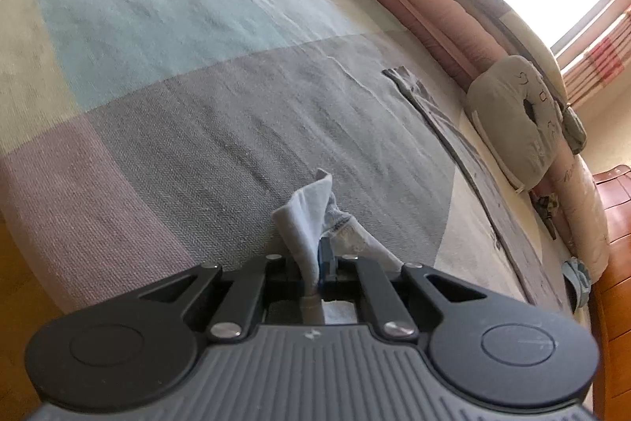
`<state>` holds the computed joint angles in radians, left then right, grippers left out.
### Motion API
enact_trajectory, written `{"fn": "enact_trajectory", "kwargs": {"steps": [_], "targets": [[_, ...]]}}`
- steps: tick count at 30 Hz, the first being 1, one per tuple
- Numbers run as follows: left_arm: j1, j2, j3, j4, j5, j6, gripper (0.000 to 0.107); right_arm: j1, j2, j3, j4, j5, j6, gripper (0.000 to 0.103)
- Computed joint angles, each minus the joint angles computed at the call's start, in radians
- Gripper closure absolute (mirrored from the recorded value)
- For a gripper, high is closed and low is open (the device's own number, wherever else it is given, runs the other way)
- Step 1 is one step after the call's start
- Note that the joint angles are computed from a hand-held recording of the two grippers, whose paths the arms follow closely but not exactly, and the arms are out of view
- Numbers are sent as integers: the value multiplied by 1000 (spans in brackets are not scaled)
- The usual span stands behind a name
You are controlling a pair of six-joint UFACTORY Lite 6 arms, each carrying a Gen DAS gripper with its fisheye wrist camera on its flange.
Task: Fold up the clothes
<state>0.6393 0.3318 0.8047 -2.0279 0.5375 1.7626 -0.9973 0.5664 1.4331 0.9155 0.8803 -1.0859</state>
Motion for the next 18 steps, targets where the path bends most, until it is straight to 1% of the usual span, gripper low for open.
{"fn": "enact_trajectory", "kwargs": {"steps": [3,4,6,7,8,9,10,11,12,15,18], "targets": [[-21,-1,21,28,-42,-39,102,-56,84,33,73,-20,-30,20],[-22,-6,23,47,-54,-52,102,-72,114,51,118,-9,-59,24],[-29,-16,22,61,-76,-61,102,-92,162,84,196,13,-112,26],[-38,-17,27,58,-91,-65,102,-95,177,96,219,14,-131,29],[-47,-22,27,51,-104,-66,102,-98,193,108,243,16,-149,38],[-58,-27,27,42,-120,-65,102,-98,199,110,259,0,-161,45],[-68,-34,26,30,-136,-58,102,-100,204,114,260,-14,-145,69],[-76,-41,24,23,-151,-58,103,-104,211,121,255,-25,-122,98],[-82,-47,24,20,-162,-64,103,-107,219,128,250,-36,-98,100],[-79,-80,14,30,-180,-85,103,-117,217,123,247,-48,-64,100],[-57,-108,20,131,-198,-171,103,-109,155,64,230,-85,-73,100]]}}
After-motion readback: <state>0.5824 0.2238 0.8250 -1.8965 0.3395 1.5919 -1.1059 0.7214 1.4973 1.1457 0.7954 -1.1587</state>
